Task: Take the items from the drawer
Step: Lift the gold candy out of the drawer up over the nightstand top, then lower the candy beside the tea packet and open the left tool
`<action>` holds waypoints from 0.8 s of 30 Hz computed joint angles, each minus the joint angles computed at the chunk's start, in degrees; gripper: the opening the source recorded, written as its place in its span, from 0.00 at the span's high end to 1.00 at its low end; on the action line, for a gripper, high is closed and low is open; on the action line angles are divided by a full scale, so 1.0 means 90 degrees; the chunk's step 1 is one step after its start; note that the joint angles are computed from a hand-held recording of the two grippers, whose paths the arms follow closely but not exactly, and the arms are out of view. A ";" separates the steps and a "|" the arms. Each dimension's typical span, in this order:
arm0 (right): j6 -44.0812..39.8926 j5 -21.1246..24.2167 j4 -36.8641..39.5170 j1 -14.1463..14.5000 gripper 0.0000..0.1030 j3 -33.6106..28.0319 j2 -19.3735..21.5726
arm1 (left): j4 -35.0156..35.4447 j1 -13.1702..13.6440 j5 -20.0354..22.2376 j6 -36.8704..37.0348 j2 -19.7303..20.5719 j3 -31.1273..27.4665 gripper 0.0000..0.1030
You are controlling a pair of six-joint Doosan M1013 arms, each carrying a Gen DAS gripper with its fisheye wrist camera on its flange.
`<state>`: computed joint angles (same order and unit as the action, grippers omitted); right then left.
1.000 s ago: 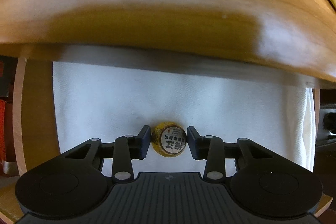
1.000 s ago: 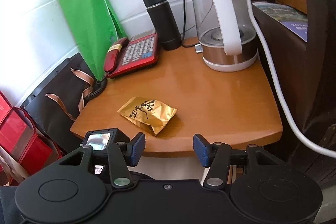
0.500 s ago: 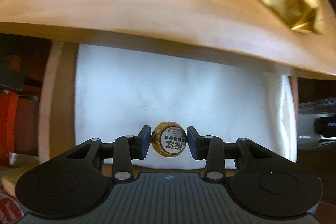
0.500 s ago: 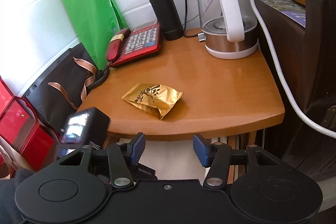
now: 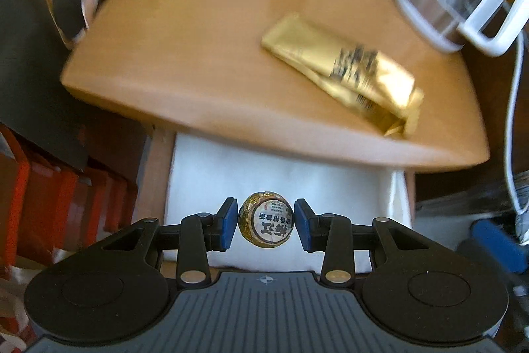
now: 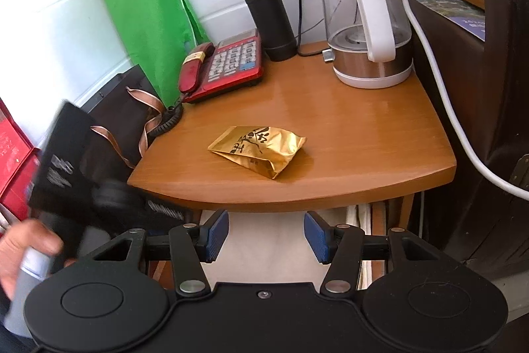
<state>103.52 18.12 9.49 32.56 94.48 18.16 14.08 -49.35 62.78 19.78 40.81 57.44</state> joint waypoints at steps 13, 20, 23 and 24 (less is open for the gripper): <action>0.0195 0.0149 -0.0267 0.0057 0.52 -0.0100 0.0125 | 0.0663 0.0332 -0.0325 -0.0221 0.0009 -0.0407 0.62; -0.0004 0.0198 -0.0007 0.0027 0.52 -0.0108 0.0180 | 0.0804 0.0391 -0.0580 -0.0340 0.0137 -0.0411 0.62; -0.0028 0.0216 0.0032 0.0026 0.52 -0.0109 0.0196 | 0.0875 0.0396 -0.0665 -0.0445 0.0163 -0.0392 0.62; -0.0036 0.0225 0.0044 0.0026 0.52 -0.0111 0.0202 | 0.0897 0.0398 -0.0722 -0.0487 0.0158 -0.0360 0.62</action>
